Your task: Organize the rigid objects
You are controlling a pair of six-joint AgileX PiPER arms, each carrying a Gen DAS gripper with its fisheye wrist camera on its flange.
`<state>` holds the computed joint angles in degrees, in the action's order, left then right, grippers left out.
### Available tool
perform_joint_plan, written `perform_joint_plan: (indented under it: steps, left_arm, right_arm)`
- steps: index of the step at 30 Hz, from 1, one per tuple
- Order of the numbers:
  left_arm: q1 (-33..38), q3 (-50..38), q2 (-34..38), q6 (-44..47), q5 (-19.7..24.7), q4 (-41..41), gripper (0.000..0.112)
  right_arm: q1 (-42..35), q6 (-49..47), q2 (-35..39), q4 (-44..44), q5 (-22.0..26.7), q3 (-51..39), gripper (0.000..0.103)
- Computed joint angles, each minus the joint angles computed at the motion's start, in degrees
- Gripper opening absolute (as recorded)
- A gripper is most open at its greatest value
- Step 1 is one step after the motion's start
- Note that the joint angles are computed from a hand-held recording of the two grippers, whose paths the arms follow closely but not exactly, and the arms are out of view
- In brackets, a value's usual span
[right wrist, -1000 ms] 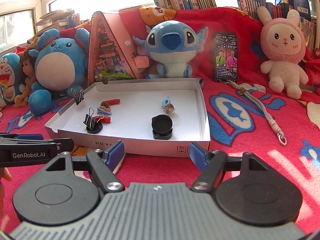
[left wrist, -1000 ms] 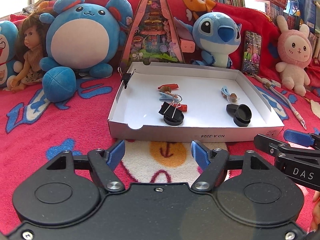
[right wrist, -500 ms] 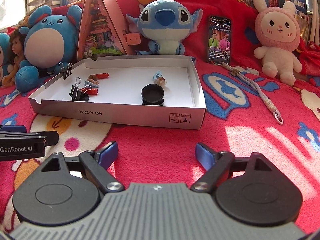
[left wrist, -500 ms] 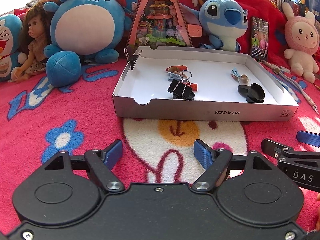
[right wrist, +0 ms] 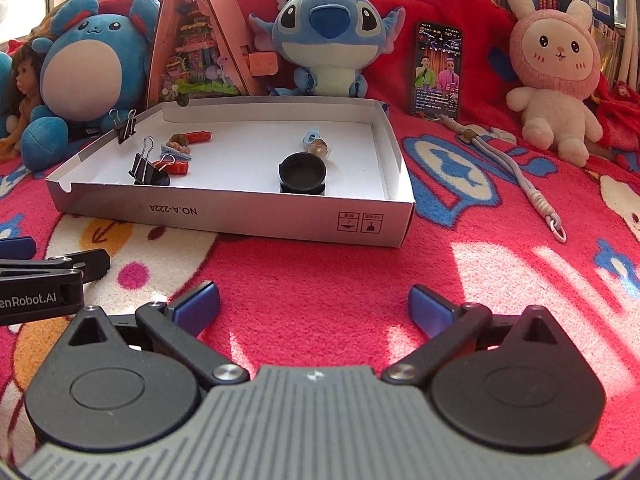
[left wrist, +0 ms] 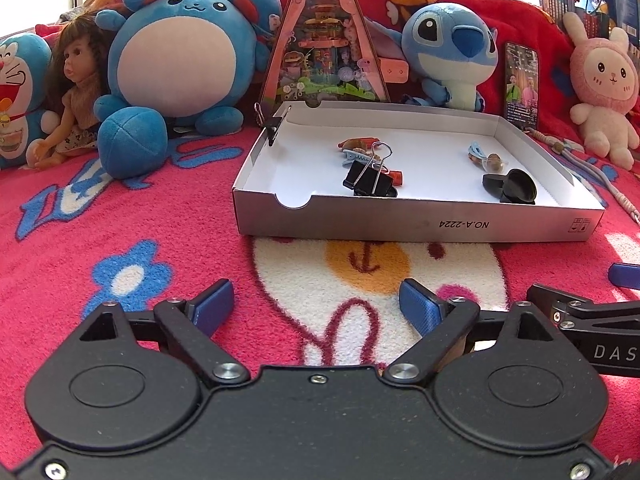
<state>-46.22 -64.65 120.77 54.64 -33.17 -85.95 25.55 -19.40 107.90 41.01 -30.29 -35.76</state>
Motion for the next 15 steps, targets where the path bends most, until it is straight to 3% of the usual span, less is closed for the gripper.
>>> perform_joint_plan:
  steps: [7, 15]
  left_arm:
    - [0.2, -0.5, 0.3, 1.1, -0.3, -2.3, 0.102]
    - [0.2, -0.6, 0.4, 1.3, -0.4, -2.6, 0.103]
  right_arm:
    - [0.1, -0.9, 0.1, 0.8, 0.1, -0.1, 0.103]
    - [0.0, -0.6, 0.0, 0.4, 0.1, 0.0, 0.103]
